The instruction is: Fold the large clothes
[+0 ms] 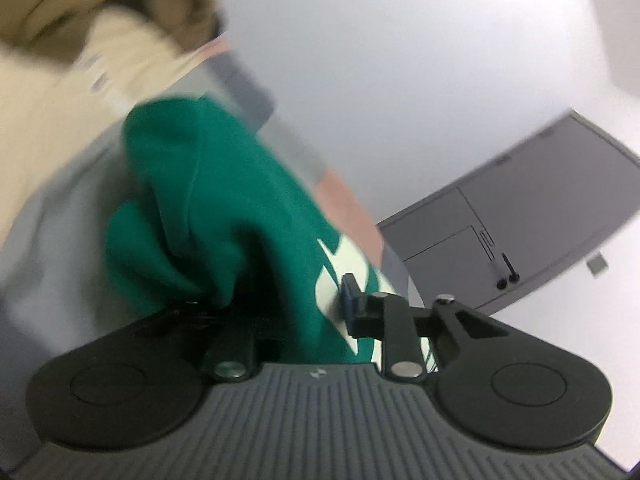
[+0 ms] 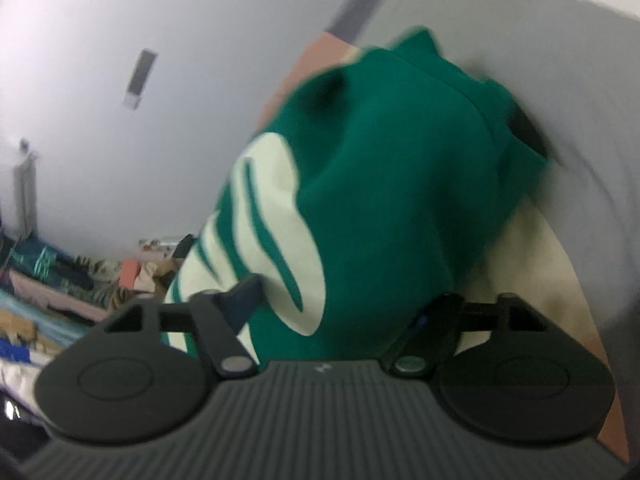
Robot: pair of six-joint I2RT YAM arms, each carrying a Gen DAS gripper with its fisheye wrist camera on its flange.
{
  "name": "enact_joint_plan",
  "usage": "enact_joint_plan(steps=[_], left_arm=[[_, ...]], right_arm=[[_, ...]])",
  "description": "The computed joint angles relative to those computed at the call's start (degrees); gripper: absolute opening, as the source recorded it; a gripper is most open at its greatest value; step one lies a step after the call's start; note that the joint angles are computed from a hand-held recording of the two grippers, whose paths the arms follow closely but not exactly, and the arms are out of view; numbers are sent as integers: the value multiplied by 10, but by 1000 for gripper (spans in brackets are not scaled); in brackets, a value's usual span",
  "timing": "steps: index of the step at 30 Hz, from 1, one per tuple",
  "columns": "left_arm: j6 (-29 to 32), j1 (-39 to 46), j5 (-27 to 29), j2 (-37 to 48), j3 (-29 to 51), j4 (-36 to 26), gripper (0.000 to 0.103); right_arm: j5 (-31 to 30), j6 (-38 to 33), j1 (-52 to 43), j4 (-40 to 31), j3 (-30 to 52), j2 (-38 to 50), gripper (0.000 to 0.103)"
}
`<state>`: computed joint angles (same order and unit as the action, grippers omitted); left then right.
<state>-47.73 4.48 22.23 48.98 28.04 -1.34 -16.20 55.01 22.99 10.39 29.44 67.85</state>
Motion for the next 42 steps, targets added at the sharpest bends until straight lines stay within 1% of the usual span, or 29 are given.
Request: enact_joint_plan(steps=[2,4,5,6,7,9,11,14,18,21,22,23,25,26,27,29,30,31,32,33,34,35,36,37,38,39,42], left_arm=[[31,-7,-12,38,28,5,24],[59,-9,-20,76,51,9,24],[66,-12,-26,95,56,18,24],[68,-11,-26,97,53,16,24],[66,-13,-30,118,56,25,24],[90,36,10,113,47,1,24],[95,37,7,124,43,-5,24],[66,36,15,107,38,-54,24],[70,34,9,107,42,-86,24],[65,38,11,103,43,-97,24],[64,42,15,106,44,-98,24],[62,42,16,103,46,-102,24],[56,45,22,108,44,-95,26],[51,48,26,108,41,-92,27],[48,53,31,124,44,-79,27],[39,59,43,126,38,-65,27],[37,61,46,126,37,-63,30],[34,64,52,127,35,-60,37],[33,70,62,135,34,-52,43],[29,73,78,130,31,-58,58],[24,79,102,131,28,-58,70],[15,84,127,132,23,-56,75],[6,83,134,129,21,-66,86],[-2,77,122,123,23,-89,94],[-12,73,116,111,14,-94,95],[-28,75,124,99,-2,-84,97],[-82,92,157,116,-28,-38,101]], right_arm=[[12,-39,5,5,21,8,48],[24,-74,6,15,37,12,39],[26,-90,6,18,46,17,37],[31,-105,7,15,58,24,37],[34,-112,7,14,65,32,36],[39,-114,10,18,76,58,36],[36,-119,11,18,80,84,36],[13,-113,-8,20,50,86,36],[19,-95,-3,-3,20,45,36],[33,-57,9,-24,7,12,46],[31,-47,10,-28,6,11,59],[22,-36,6,-32,-2,4,76],[-2,3,2,-18,-25,-3,92],[-10,22,2,-15,-30,3,94],[-16,42,2,0,-36,15,94],[-28,84,-3,61,-50,53,96],[-28,86,-5,86,-48,75,96],[-20,79,-3,102,-40,96,97],[-12,72,-1,113,-31,113,101],[-6,74,1,130,-25,129,103],[1,80,3,151,-24,141,103],[11,86,5,168,-25,146,103],[18,90,5,196,-33,151,103],[22,88,5,231,-42,156,103],[18,81,-1,253,-49,159,103],[16,76,-4,266,-52,163,103],[9,75,-13,277,-63,160,103]])
